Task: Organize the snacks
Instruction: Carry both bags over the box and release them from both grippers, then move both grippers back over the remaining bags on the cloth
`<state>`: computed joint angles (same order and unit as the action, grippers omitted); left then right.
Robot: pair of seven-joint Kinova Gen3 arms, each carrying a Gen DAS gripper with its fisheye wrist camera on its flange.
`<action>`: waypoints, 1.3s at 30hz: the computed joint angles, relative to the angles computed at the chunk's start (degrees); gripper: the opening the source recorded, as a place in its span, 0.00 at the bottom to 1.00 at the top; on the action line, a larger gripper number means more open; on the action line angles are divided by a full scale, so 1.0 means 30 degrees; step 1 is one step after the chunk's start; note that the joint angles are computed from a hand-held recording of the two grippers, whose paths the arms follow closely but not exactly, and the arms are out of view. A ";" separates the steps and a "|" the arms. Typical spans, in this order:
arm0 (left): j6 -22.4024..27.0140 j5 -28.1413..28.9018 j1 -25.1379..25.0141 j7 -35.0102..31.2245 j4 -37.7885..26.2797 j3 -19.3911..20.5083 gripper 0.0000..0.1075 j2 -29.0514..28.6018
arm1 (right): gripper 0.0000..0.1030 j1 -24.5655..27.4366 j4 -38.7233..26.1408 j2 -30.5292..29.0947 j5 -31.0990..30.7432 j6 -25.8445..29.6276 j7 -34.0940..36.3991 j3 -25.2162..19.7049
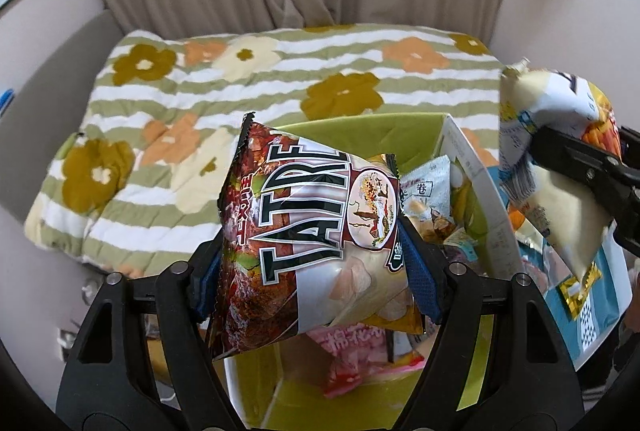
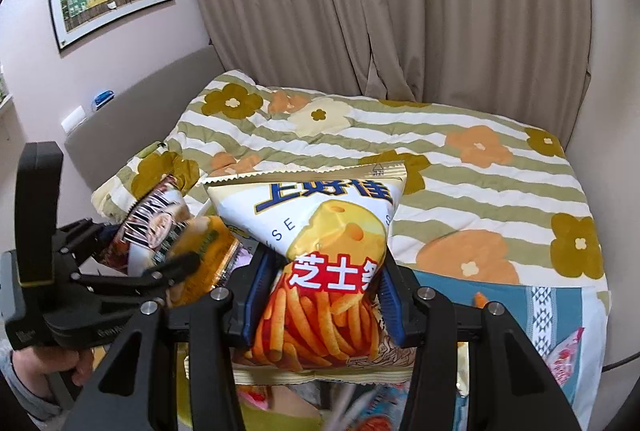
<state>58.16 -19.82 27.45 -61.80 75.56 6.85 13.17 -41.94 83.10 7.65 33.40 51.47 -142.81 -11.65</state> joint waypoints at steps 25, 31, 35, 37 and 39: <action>-0.1788 0.2585 -0.2435 -0.2583 0.2888 0.0097 0.95 -0.1563 | 0.63 -0.0683 -0.4552 0.4191 -0.2779 0.1683 0.2105 0.1613; -0.1775 0.2872 -0.2532 -0.2541 0.3440 0.0242 0.95 -0.1590 | 0.93 -0.1257 -0.2359 0.3462 -0.2336 0.0073 0.0685 0.1976; -0.1805 0.2816 -0.2484 -0.2478 0.3562 0.0267 0.95 -0.1622 | 0.93 -0.1524 -0.2237 0.3437 -0.2009 0.0564 0.0226 0.1888; -0.1906 0.2898 -0.2532 -0.2502 0.3673 0.0266 0.95 -0.1736 | 0.93 -0.1607 -0.2240 0.3380 -0.1868 0.0719 -0.0016 0.1862; -0.1833 0.2916 -0.2541 -0.2505 0.3646 0.0296 0.95 -0.1818 | 0.93 -0.1735 -0.2232 0.3283 -0.1595 0.0873 -0.0232 0.1835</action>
<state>52.66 -11.07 19.83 -69.32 86.50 7.74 7.71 -47.15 76.40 17.50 28.62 54.09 -143.50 -6.15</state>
